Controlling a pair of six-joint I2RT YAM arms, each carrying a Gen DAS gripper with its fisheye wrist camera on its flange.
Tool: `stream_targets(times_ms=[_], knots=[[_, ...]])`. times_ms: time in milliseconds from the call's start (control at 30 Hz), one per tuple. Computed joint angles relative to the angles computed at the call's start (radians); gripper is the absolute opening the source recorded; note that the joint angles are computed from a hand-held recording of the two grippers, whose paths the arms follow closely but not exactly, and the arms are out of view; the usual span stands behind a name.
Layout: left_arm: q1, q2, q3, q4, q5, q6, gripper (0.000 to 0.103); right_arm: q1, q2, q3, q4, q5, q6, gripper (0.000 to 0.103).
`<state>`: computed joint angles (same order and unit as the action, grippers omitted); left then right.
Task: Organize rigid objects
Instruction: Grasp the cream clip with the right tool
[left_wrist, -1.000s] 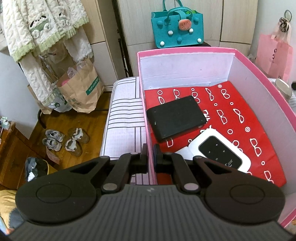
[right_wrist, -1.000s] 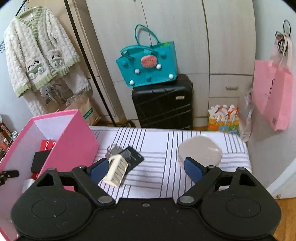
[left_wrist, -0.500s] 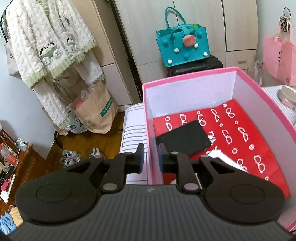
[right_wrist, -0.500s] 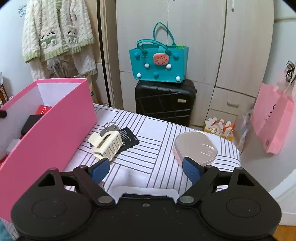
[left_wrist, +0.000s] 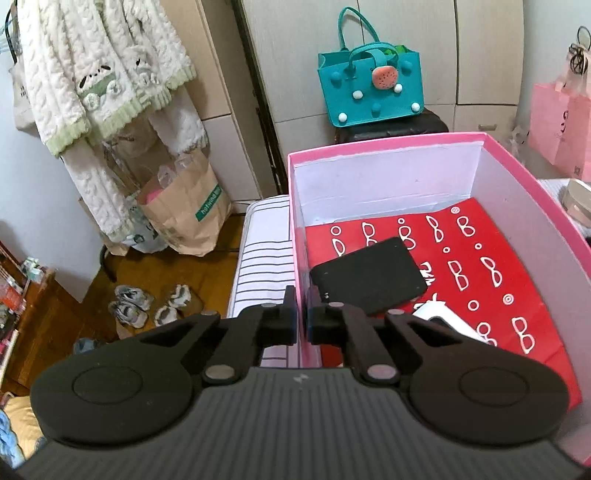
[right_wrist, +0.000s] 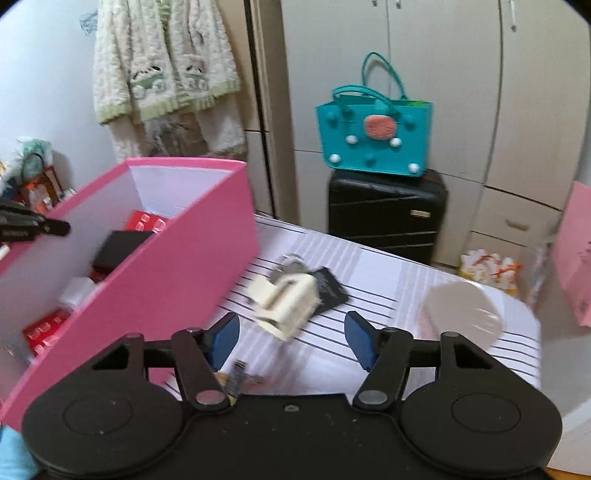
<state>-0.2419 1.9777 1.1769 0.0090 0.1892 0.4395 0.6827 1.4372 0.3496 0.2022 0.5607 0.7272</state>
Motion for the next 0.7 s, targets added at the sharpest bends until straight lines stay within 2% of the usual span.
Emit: stream_targets(times_ms=[100, 300, 367, 400, 467, 500, 600, 700], knots=[[-0.027, -0.008, -0.027, 0.033, -0.047, 0.012, 0.006, -0.039, 0.085, 0.037, 0.066, -0.042, -0.011, 0.068], [-0.04, -0.016, -0.049, 0.055, -0.063, 0.012, 0.006, -0.074, 0.301, 0.157, 0.102, -0.012, -0.065, 0.069], [-0.041, -0.017, -0.052, 0.06, -0.068, 0.015, 0.006, -0.087, 0.357, 0.184, 0.116, -0.008, -0.061, 0.073], [-0.041, -0.015, -0.051, 0.06, -0.067, 0.015, 0.006, -0.093, 0.38, 0.192, 0.123, -0.006, -0.051, 0.08], [-0.041, -0.014, -0.05, 0.06, -0.068, 0.014, 0.006, -0.12, 0.414, 0.204, 0.135, -0.019, -0.033, 0.081], [-0.043, -0.014, -0.051, 0.062, -0.07, 0.016, 0.006, -0.131, 0.423, 0.201, 0.146, -0.027, -0.024, 0.08], [-0.04, -0.012, -0.049, 0.063, -0.07, 0.018, 0.006, -0.149, 0.41, 0.16, 0.219, -0.079, -0.018, 0.056], [-0.039, -0.011, -0.047, 0.062, -0.067, 0.021, 0.006, -0.135, 0.374, 0.156, 0.17, -0.059, 0.017, 0.056]])
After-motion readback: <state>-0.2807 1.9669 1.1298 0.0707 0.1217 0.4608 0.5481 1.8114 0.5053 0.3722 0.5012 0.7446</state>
